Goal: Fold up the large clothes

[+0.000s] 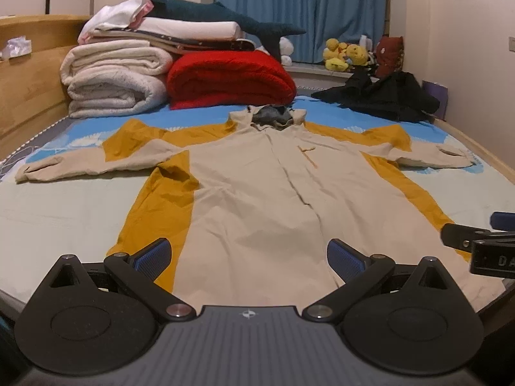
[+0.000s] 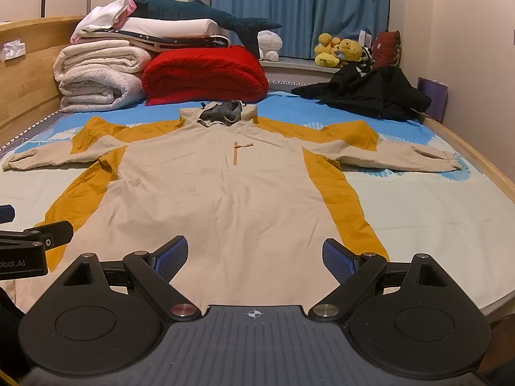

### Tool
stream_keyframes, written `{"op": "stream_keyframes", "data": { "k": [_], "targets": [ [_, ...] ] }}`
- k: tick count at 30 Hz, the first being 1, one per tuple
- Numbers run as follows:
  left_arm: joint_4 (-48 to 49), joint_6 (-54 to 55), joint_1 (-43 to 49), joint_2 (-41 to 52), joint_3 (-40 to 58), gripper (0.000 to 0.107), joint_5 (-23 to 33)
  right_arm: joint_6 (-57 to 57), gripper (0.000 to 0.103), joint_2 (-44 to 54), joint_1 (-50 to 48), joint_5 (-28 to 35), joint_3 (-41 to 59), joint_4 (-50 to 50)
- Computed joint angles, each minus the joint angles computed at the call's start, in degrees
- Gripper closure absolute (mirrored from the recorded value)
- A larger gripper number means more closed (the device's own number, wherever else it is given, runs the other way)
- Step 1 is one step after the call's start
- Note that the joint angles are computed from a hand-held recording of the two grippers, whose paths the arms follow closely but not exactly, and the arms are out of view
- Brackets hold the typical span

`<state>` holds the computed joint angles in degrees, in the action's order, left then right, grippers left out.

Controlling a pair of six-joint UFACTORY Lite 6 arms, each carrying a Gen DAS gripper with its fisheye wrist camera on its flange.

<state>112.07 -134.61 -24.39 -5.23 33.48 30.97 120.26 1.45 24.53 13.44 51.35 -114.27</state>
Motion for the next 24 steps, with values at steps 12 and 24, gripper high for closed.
{"op": "stream_keyframes", "data": {
  "k": [12,24],
  "targets": [
    [-0.2,0.8,0.3,0.0,0.1,0.005,-0.6,-5.5,0.012,-1.4,0.2,-0.6,-0.1,5.3],
    [0.2,0.8,0.0,-0.5,0.2,0.01,-1.2,-10.8,0.012,-2.7,0.5,-0.8,-0.3,10.2]
  ]
}}
